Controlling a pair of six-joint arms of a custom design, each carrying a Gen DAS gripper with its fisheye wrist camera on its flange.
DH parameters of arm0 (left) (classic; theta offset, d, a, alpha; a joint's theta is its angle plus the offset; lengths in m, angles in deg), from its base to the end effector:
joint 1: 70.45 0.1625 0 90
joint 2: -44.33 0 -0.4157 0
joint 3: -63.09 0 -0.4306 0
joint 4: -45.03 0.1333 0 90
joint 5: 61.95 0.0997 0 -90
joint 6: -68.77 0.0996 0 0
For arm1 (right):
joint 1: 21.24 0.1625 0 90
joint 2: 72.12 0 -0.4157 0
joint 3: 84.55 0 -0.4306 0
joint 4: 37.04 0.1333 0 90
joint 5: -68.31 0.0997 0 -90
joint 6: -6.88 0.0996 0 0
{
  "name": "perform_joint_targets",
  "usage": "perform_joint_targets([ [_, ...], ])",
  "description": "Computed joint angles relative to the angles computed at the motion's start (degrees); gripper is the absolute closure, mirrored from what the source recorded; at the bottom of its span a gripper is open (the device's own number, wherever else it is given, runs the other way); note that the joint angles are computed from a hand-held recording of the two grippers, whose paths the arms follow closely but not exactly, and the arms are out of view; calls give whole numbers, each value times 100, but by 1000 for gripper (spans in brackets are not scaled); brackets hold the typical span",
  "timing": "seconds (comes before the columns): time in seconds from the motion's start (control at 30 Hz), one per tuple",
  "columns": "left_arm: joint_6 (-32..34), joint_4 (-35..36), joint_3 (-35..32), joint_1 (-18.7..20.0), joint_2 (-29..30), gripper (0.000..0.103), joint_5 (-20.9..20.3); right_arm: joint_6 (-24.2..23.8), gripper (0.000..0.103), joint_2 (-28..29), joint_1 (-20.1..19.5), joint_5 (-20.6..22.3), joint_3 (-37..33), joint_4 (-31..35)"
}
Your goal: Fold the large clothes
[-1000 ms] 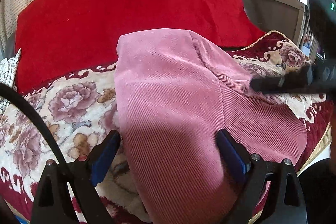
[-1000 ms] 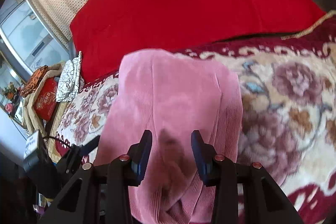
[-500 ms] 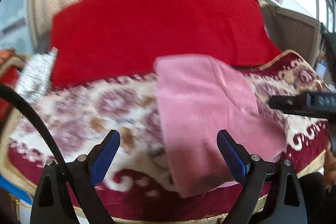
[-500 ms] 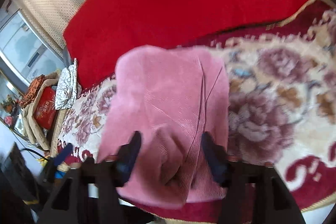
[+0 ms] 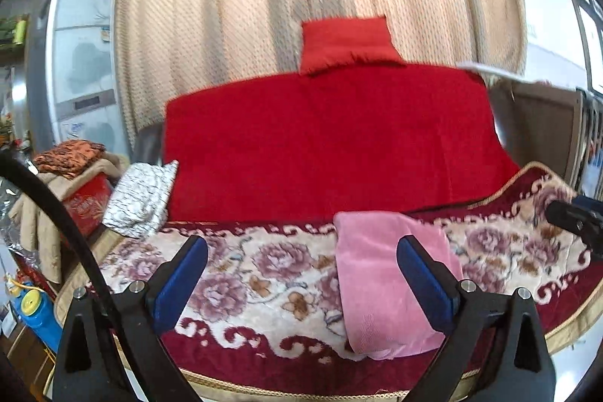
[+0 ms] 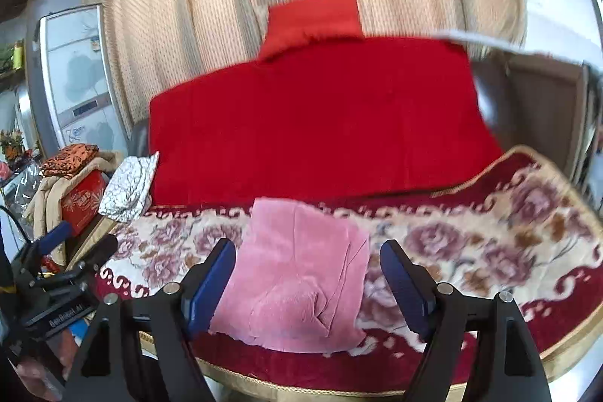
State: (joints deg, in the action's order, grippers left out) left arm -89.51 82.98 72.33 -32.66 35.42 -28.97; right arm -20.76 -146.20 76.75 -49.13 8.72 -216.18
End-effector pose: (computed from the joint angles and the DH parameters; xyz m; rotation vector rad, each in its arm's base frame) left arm -0.5168 -0.6751 0.1126 0.8151 1.9959 -1.2728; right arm 0.1752 -0.6196 0.4841 0.3049 -2.1365 1.3777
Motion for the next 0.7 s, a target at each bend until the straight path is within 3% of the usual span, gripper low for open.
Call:
perform_joint_targets([
  [0.07,126,-722,1078,-101,-619,3,-124,-149,20,-94,133,-91,123,-156],
  [0.33,1347,-3030,3378,-450,-1988,0,-498,-482,18,-362,573,-366,533,-573],
  [0.47,1707,-3508,3891,-580,-2318,0,-512,-653,17,-363,699,-465,591,-853],
  [0.7,1756,-3992,4347,-739,-2684,0,-573,-1148,16,-165,946,-897,549,-1542],
])
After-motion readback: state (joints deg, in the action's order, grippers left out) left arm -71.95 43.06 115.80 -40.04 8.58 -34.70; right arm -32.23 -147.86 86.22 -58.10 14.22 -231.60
